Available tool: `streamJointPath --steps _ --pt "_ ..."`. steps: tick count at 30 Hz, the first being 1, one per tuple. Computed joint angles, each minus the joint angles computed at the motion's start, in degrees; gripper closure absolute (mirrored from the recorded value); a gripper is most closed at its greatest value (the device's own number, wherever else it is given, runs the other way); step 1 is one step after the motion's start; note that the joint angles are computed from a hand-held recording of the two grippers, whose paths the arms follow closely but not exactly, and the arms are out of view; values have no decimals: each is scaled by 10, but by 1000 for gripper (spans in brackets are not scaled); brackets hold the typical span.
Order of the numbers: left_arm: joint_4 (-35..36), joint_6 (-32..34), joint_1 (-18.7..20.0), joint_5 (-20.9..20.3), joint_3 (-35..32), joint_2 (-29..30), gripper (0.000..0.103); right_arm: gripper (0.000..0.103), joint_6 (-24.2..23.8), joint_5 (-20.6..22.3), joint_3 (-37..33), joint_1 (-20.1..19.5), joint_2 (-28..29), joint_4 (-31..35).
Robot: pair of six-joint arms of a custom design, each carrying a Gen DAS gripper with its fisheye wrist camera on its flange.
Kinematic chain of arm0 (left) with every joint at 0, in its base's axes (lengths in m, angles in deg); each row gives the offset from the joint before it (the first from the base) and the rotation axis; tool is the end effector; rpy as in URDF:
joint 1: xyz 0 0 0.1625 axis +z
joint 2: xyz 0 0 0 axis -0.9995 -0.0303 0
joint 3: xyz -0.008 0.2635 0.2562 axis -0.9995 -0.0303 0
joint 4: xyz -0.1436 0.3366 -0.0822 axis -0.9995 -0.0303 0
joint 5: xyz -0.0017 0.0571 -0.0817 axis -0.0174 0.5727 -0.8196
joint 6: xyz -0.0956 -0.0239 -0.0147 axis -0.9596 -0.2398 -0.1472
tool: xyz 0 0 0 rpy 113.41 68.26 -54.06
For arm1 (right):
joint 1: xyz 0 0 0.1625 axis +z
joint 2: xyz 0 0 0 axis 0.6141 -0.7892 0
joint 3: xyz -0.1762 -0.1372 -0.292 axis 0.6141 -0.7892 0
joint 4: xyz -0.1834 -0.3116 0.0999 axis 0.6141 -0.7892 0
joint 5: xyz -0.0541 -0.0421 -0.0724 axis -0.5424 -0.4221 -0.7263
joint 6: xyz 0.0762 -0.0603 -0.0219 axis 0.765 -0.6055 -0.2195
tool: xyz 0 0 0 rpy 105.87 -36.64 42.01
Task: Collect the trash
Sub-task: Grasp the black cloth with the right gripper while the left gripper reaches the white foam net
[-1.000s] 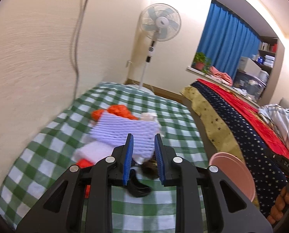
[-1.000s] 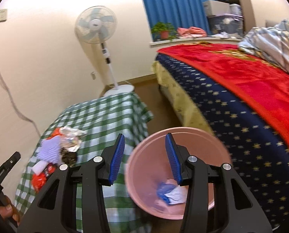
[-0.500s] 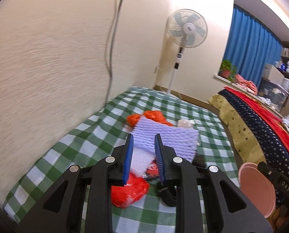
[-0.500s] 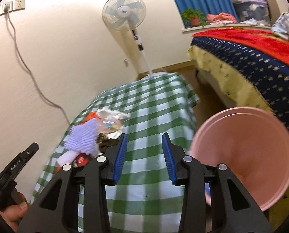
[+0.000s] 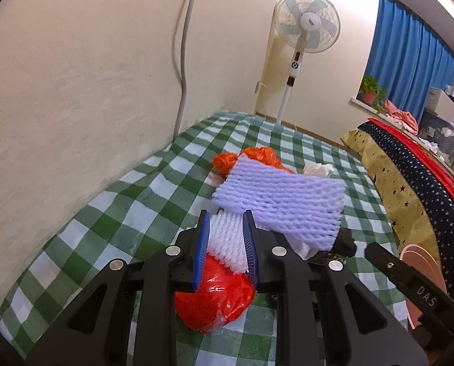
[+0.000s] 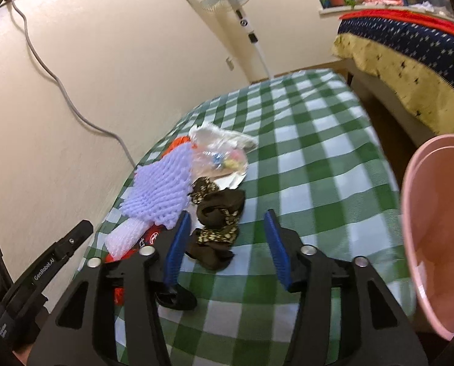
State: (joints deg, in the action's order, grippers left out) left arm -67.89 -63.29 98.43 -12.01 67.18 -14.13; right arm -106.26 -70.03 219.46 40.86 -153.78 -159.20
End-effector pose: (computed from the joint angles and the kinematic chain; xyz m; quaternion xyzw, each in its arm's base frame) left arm -0.3341 -0.2856 0.0547 0.0430 0.8191 -0.4887 0.2973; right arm 0.0747 -0.3197 0.2629 0.1276 -0.9083 0.3801 0.1192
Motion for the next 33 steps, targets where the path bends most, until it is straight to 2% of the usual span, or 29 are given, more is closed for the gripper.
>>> streamJointPath --steps 2,4,6,8,13,15,20,24,27,32,33 --pt "1 -2 11 -9 -1 0 77 44 6 -13 -11 8 22 1" --pt "-4 -5 20 -15 -1 0 59 44 12 -22 -22 14 44 4" --pt "-46 13 31 -24 9 -2 56 44 14 -33 -29 17 59 11" --pt "-56 21 39 -30 7 1 52 44 15 -40 -34 17 70 13" --pt "-111 60 49 -41 12 11 52 45 15 -44 -40 17 75 31" --pt "-138 80 52 -47 15 14 52 48 13 -43 -43 17 77 38" --pt "-171 108 57 -58 18 20 52 73 3 -33 -45 16 72 61" --pt "-135 92 61 -63 7 21 52 76 0 -28 -38 14 60 69" --pt "-123 75 68 -67 6 17 45 78 1 -22 -34 8 48 73" --pt "-157 106 71 -61 7 22 46 79 3 -24 -29 6 34 71" --pt "-159 111 70 -58 7 23 51 79 3 -24 -29 5 29 73"
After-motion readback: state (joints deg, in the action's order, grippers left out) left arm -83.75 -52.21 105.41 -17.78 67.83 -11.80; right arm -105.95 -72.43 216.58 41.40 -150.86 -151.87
